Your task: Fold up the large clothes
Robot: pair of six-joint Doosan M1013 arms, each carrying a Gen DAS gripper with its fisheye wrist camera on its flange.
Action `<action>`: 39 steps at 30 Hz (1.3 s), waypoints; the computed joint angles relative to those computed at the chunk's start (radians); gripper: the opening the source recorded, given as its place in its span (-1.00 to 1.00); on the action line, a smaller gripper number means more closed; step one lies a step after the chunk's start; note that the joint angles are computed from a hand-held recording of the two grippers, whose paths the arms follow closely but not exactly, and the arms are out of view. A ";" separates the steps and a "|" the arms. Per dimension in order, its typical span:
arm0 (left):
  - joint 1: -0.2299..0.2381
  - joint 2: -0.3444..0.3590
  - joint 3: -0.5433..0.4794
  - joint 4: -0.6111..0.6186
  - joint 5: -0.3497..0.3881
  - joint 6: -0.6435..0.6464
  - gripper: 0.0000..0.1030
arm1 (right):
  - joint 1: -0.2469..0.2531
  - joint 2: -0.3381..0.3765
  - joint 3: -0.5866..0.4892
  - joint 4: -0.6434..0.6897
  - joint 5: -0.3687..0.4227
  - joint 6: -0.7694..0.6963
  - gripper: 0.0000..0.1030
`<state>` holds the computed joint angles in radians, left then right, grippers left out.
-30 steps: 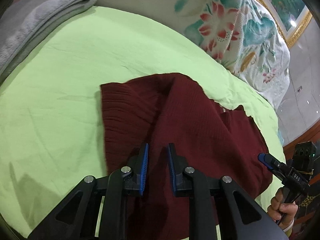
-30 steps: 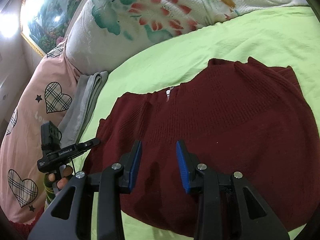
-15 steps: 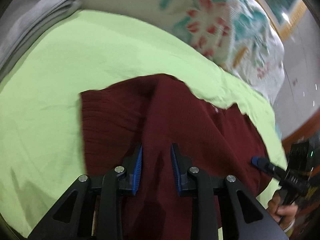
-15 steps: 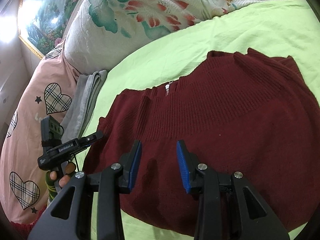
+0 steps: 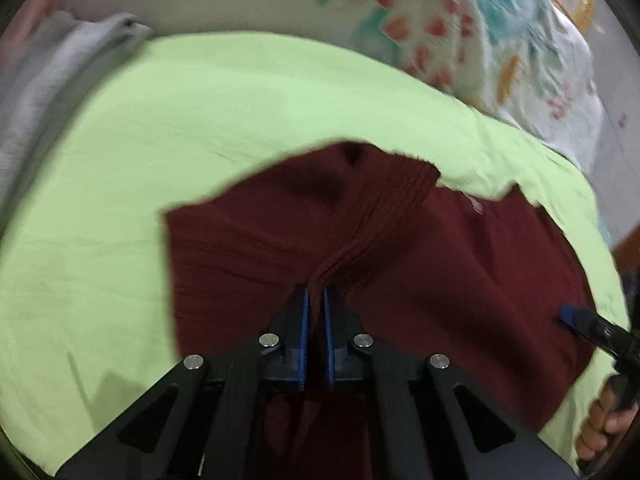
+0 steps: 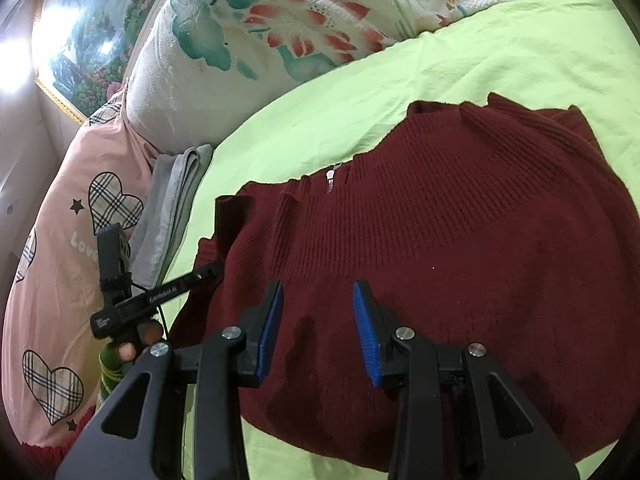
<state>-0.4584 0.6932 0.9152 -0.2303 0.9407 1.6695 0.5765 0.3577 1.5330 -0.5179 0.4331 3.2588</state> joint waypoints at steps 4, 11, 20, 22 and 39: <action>0.022 -0.020 0.021 0.004 -0.046 -0.047 -0.95 | 0.002 -0.011 0.011 -0.038 0.003 0.044 -0.28; 0.049 -0.025 0.029 0.020 -0.040 -0.131 -0.95 | 0.003 -0.017 0.015 -0.063 0.009 0.067 -0.28; 0.066 -0.184 0.280 -0.302 -0.128 0.098 -0.70 | -0.001 -0.019 0.009 -0.066 0.010 0.058 -0.28; 0.073 -0.214 0.336 -0.400 -0.124 0.148 -0.49 | 0.002 -0.011 -0.003 -0.060 0.005 0.035 -0.28; 0.072 -0.259 0.512 -0.537 -0.156 0.039 0.19 | 0.041 0.121 -0.162 -0.056 0.191 0.110 -0.72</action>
<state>-0.3861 0.4342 1.4273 -0.7669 0.7849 1.7082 0.6175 0.4785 1.3709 -0.5744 0.6245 3.3692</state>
